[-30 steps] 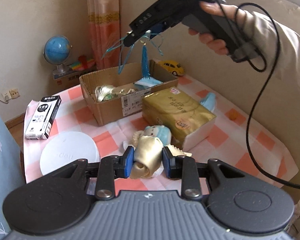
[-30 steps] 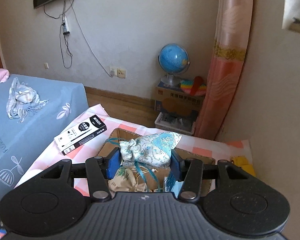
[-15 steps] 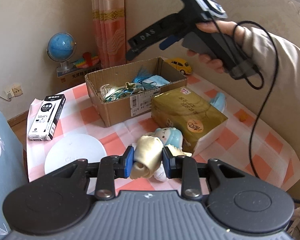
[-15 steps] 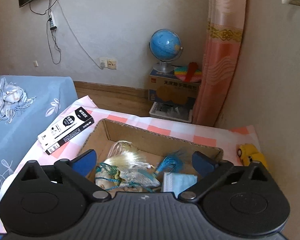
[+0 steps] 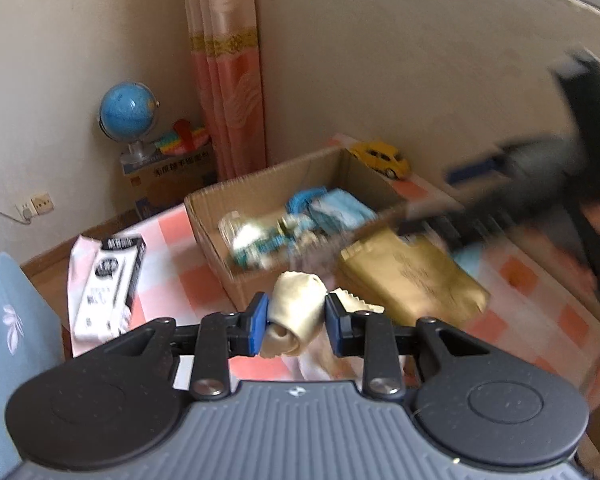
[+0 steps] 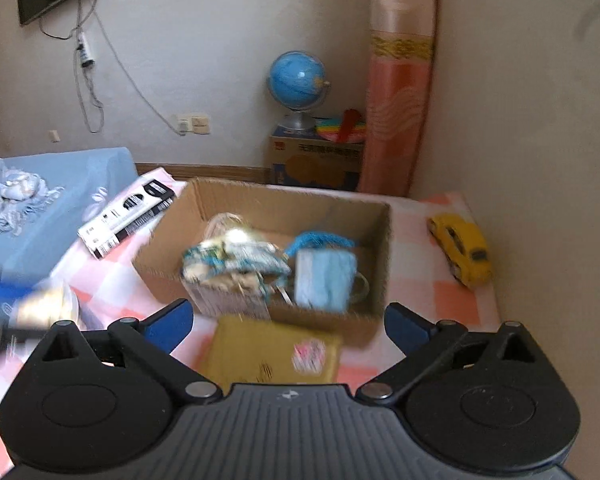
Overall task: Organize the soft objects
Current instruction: 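Carry the cream cloth roll into the box and open the left gripper, then move both grippers back over the table toward the brown hair tie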
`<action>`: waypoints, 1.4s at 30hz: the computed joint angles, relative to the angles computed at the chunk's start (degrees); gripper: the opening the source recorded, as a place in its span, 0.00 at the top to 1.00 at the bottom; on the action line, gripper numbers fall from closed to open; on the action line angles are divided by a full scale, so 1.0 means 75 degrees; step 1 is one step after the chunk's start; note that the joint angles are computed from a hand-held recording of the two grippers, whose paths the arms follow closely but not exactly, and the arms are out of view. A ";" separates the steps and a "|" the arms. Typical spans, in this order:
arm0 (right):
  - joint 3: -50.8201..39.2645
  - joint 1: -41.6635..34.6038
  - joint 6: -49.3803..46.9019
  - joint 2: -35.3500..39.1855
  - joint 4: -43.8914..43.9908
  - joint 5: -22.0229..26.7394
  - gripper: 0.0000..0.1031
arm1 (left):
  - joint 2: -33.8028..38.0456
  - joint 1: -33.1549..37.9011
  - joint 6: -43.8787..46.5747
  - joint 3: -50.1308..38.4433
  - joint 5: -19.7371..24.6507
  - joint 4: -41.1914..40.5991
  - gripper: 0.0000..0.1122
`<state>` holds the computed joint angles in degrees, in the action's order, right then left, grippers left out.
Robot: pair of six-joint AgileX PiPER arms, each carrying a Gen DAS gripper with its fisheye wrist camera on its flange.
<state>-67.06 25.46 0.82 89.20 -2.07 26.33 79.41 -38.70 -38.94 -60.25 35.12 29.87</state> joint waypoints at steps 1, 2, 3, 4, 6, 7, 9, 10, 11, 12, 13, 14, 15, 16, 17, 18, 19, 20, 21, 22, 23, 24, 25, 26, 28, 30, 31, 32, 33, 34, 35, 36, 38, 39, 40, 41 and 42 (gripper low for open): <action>0.0299 0.0074 0.0426 -0.0200 -0.0436 -0.0149 0.00 | 0.0197 0.0119 0.0169 -0.0265 0.0004 -0.0055 0.74; 0.0621 0.0152 0.0879 -0.0434 -0.0869 -0.0253 0.00 | 0.0373 0.0216 0.0333 -0.0496 0.0000 -0.0121 0.74; 0.0885 0.0191 0.1132 -0.0633 -0.1108 -0.0350 0.00 | 0.0601 0.0326 0.0539 -0.0794 0.0025 -0.0219 0.74; 0.1142 0.0209 0.1296 -0.0839 -0.1259 -0.0436 0.00 | 0.0853 0.0419 0.0634 -0.1108 0.0072 -0.0240 0.74; 0.1604 0.0274 0.1714 -0.1243 -0.1655 -0.0521 0.00 | 0.1344 0.0555 0.0746 -0.1677 0.0133 -0.0193 0.74; 0.1778 0.0310 0.1923 -0.1406 -0.1853 -0.0541 0.00 | 0.1597 0.0670 0.0881 -0.1975 0.0152 -0.0271 0.74; 0.2076 0.0316 0.2037 -0.1716 -0.1968 -0.0531 0.00 | 0.2109 0.0919 0.1174 -0.2577 0.0184 -0.0540 0.74; 0.2209 0.0282 0.2029 -0.1851 -0.1955 -0.0544 0.00 | 0.2395 0.1018 0.1158 -0.2894 0.0228 -0.0573 0.74; 0.2304 0.0229 0.1979 -0.1966 -0.1899 -0.0538 0.00 | 0.2627 0.1079 0.1087 -0.3134 0.0237 -0.0515 0.71; 0.2362 0.0176 0.1884 -0.2043 -0.1805 -0.0535 0.00 | 0.2861 0.1095 0.0987 -0.3376 0.0301 -0.0355 0.62; 0.2418 0.0115 0.1819 -0.2120 -0.1728 -0.0521 0.00 | 0.3065 0.1080 0.0900 -0.3608 0.0440 -0.0186 0.54; 0.2420 0.0078 0.1806 -0.2145 -0.1706 -0.0495 0.00 | 0.3237 0.1060 0.0735 -0.3775 0.0504 0.0034 0.35; 0.2453 0.0052 0.1818 -0.2208 -0.1718 -0.0462 0.00 | 0.3288 0.1026 0.0473 -0.3760 0.0414 0.0333 0.24; 0.2489 0.0028 0.1810 -0.2265 -0.1736 -0.0450 0.00 | 0.3272 0.0971 0.0166 -0.3676 0.0341 0.0659 0.23; 0.2504 -0.0001 0.1781 -0.2284 -0.1738 -0.0455 0.00 | 0.3279 0.0933 0.0045 -0.3666 0.0351 0.0787 0.22; 0.2556 -0.0013 0.1804 -0.2335 -0.1784 -0.0456 0.00 | 0.3269 0.0907 0.0044 -0.3662 0.0379 0.0756 0.22; 0.2588 -0.0020 0.1794 -0.2358 -0.1781 -0.0453 0.00 | 0.3213 0.0878 -0.0003 -0.3595 0.0357 0.0736 0.21; 0.2640 -0.0048 0.1731 -0.2395 -0.1730 -0.0458 0.00 | 0.3117 0.0838 -0.0092 -0.3460 0.0285 0.0778 0.18; 0.2688 -0.0044 0.1761 -0.2436 -0.1763 -0.0461 0.00 | 0.3023 0.0785 -0.0167 -0.3338 0.0240 0.0848 0.17; 0.2744 -0.0032 0.1790 -0.2472 -0.1796 -0.0477 0.00 | 0.2917 0.0700 -0.0293 -0.3205 0.0256 0.0964 0.16; 0.2798 -0.0023 0.1796 -0.2522 -0.1803 -0.0477 0.00 | 0.2833 0.0609 -0.0407 -0.3120 0.0328 0.1065 0.16; 0.2859 -0.0004 0.1820 -0.2582 -0.1824 -0.0475 0.00 | 0.2698 0.0491 -0.0594 -0.2949 0.0367 0.1213 0.16; 0.2927 0.0022 0.1847 -0.2652 -0.1851 -0.0474 0.00 | 0.2613 0.0418 -0.0671 -0.2853 0.0366 0.1269 0.15; 0.2998 0.0044 0.1820 -0.2731 -0.1823 -0.0460 0.00 | 0.2473 0.0325 -0.0782 -0.2689 0.0357 0.1345 0.15; 0.3129 0.0094 0.1807 -0.2896 -0.1807 -0.0428 0.00 | 0.2165 0.0088 -0.1205 -0.2308 0.0360 0.1599 0.14; 0.3289 0.0158 0.1831 -0.3105 -0.1818 -0.0397 0.00 | 0.1869 -0.0158 -0.1562 -0.1982 0.0427 0.1759 0.14; 0.3358 0.0228 0.2014 -0.3210 -0.1971 -0.0338 0.00 | 0.1704 -0.0313 -0.1781 -0.1793 0.0476 0.1881 0.14; 0.3396 0.0273 0.2141 -0.3277 -0.2083 -0.0285 0.00 | 0.1542 -0.0488 -0.2014 -0.1595 0.0537 0.2011 0.14; 0.3461 0.0322 0.2259 -0.3385 -0.2199 -0.0229 0.00 | 0.1382 -0.0679 -0.2272 -0.1405 0.0626 0.2152 0.14; 0.3524 0.0354 0.2305 -0.3496 -0.2260 -0.0183 0.00 | 0.1233 -0.0860 -0.2502 -0.1230 0.0708 0.2284 0.13; 0.3587 0.0379 0.2315 -0.3632 -0.2294 -0.0114 0.00 | 0.1082 -0.1058 -0.2770 -0.1025 0.0773 0.2439 0.12; 0.3635 0.0401 0.2358 -0.3738 -0.2337 -0.0064 0.00 | 0.0940 -0.1236 -0.2982 -0.0819 0.0808 0.2569 0.12; 0.3731 0.0395 0.2287 -0.3953 -0.2273 0.0055 0.00 | 0.0728 -0.1654 -0.3433 -0.0471 0.1021 0.2809 0.12; 0.3782 0.0407 0.2303 -0.4045 -0.2303 0.0110 0.00 | 0.0638 -0.1860 -0.3621 -0.0301 0.1113 0.2905 0.12; 0.3861 0.0435 0.2335 -0.4157 -0.2362 0.0163 0.00 | 0.0568 -0.2088 -0.3920 -0.0129 0.1234 0.3051 0.12; 0.3914 0.0454 0.2339 -0.4238 -0.2383 0.0230 0.00 | 0.0529 -0.2271 -0.4183 -0.0005 0.1328 0.3144 0.12; 0.3963 0.0484 0.2374 -0.4326 -0.2433 0.0329 0.00 | 0.0484 -0.2470 -0.4476 0.0160 0.1375 0.3225 0.12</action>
